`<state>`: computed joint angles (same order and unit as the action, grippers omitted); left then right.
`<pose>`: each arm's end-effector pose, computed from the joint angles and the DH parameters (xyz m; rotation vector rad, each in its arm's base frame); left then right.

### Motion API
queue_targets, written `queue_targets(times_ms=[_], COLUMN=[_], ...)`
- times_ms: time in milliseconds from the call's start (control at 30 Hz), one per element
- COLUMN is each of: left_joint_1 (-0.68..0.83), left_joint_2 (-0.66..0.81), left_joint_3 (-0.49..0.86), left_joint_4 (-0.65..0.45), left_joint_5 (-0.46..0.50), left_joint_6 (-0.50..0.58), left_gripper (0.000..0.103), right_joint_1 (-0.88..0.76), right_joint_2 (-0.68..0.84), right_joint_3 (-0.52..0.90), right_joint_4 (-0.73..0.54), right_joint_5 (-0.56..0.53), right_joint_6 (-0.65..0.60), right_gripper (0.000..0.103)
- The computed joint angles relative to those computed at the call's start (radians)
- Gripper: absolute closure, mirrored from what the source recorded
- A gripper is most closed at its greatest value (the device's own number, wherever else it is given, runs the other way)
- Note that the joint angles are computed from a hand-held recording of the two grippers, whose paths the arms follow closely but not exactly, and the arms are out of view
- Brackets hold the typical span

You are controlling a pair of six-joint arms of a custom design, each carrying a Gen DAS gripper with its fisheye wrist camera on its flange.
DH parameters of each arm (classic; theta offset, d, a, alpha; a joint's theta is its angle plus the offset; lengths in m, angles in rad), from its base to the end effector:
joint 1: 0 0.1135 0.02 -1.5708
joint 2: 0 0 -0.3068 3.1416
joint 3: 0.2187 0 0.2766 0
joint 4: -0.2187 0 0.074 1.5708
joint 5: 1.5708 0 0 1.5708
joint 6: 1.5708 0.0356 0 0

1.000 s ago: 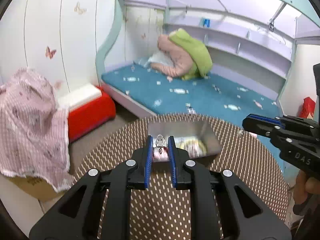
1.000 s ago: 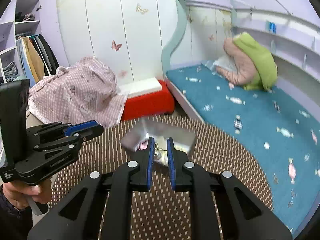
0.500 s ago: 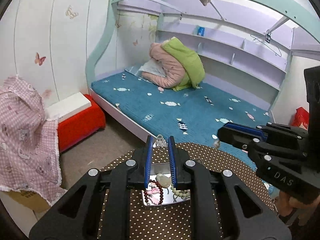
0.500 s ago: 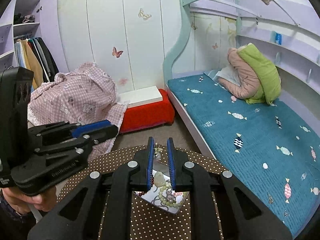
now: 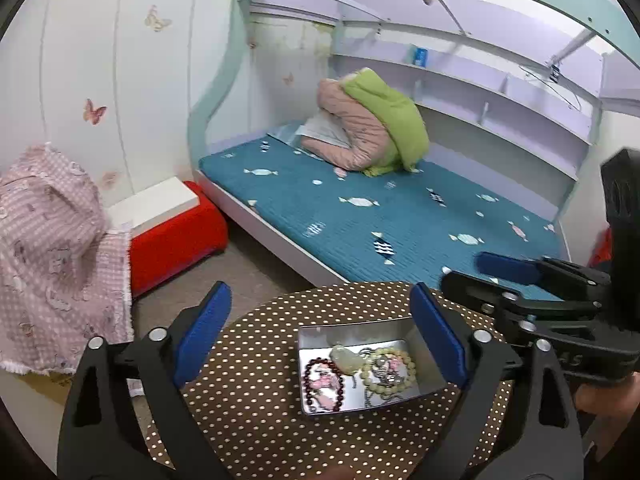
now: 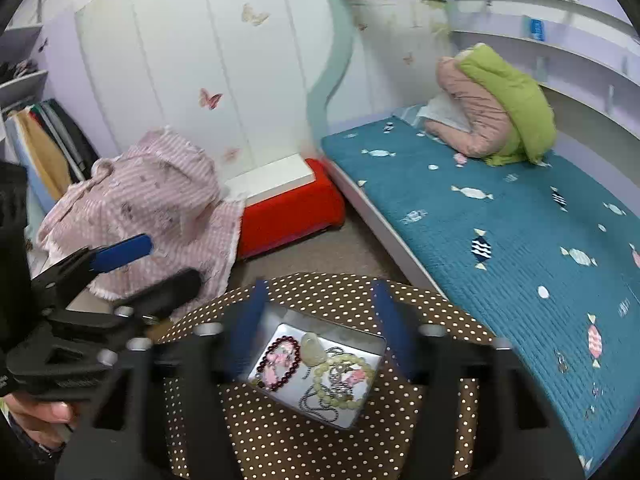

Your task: Organize jewelry

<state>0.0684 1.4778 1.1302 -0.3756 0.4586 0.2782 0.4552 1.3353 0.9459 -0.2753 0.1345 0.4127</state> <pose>0.3455 0.0079 0.3133 0.4638 2.1780 -0.3369 0.2778 0.1307 0.2974 0.0259 2.2479 0.3226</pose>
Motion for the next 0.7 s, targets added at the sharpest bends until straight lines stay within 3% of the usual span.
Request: queue_targets(times_ms=[133,467,600,700], left_joint_1=[0.040,0.159,0.237,0.329], left_joint_2=[-0.033,-0.232,-0.363,-0.471], left_joint_3=[-0.022,-0.131,-0.186,-0.228], left_joint_4=[0.016,0.020,0.003,-0.026], left_joint_5=[-0.007,0.043,0.098,0.180], left_joint_6=[-0.012,-0.022,0.000,0.028], left_gripper=[0.006,0.005,0.005,0.005], right_joint_1=[0.009,0.123,0.255,0.416], right_joint_2=[-0.046,-0.170,-0.250,-0.310], right_joint_3=[-0.025,-0.034,-0.039,-0.029], right_joint_4=[0.010,-0.089,-0.156,-0.254], right_joint_5=[0.045,0.210,0.358,0.537], right_joint_6=[0.034,0.122,0.175,0.251], right_gripper=[0.007,0.007,0.007,0.007])
